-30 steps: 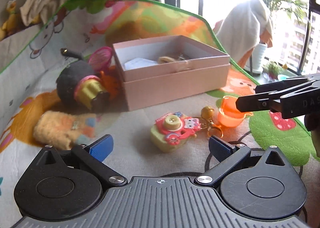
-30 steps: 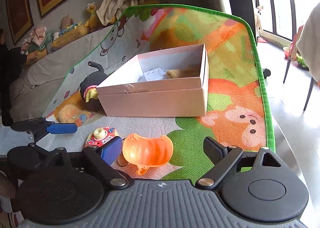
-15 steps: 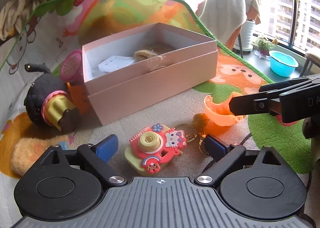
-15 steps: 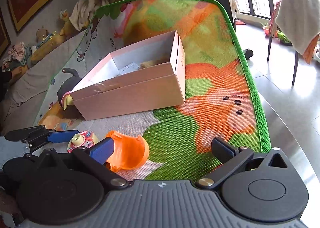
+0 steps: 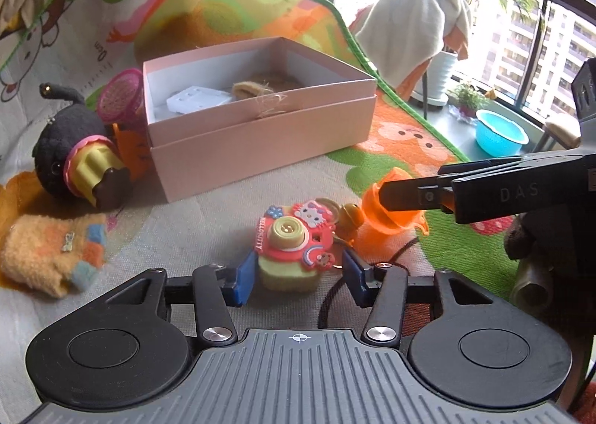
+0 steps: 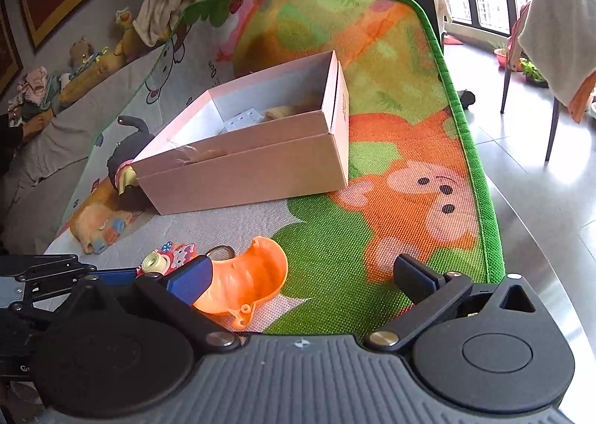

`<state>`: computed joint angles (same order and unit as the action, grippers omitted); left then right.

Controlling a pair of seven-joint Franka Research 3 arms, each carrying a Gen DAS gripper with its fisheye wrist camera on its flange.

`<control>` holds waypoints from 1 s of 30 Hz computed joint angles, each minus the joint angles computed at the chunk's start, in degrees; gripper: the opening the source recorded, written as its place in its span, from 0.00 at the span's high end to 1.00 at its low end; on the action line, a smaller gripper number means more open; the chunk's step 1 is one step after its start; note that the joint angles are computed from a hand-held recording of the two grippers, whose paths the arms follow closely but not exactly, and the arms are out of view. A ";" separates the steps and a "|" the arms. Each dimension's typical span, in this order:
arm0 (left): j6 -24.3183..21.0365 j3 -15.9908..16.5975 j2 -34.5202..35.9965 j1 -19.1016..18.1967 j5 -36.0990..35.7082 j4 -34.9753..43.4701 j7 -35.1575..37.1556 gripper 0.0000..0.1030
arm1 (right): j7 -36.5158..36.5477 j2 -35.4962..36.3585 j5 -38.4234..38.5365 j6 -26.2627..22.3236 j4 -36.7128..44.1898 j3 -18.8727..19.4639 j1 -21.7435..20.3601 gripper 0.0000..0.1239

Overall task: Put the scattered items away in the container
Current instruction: 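Grasp the pink keychain with the left tool while the right tool holds the pumpkin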

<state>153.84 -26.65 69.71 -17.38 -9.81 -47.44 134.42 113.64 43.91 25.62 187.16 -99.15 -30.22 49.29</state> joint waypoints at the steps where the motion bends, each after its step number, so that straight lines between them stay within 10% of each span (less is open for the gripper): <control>1: 0.85 -0.18 -0.61 0.38 0.01 -1.33 0.56 0.49 | 0.15 0.45 0.02 -0.85 0.31 -1.18 0.96 0.17; 4: 8.53 2.05 -2.60 0.15 2.28 -6.09 0.30 0.43 | 2.40 2.72 -1.89 -5.38 1.90 -6.68 5.07 0.17; 7: 18.14 13.28 -2.46 -4.89 7.11 -6.18 -8.97 0.30 | 5.40 5.35 -5.31 -10.88 4.31 -11.54 8.30 0.17; 9: 16.79 15.85 -1.52 -5.53 7.58 -3.68 -13.85 0.22 | 6.89 6.28 -7.48 -13.27 5.44 -13.00 9.13 0.17; 15: 8.16 2.81 -3.41 2.06 6.55 -6.21 -11.63 0.06 | 10.12 6.20 -12.20 -14.64 6.07 -13.00 8.72 0.17; 30: 3.59 4.65 -1.54 -1.27 7.89 -2.22 -16.02 0.01 | 17.36 3.18 -21.93 -11.57 4.19 -9.02 4.98 0.17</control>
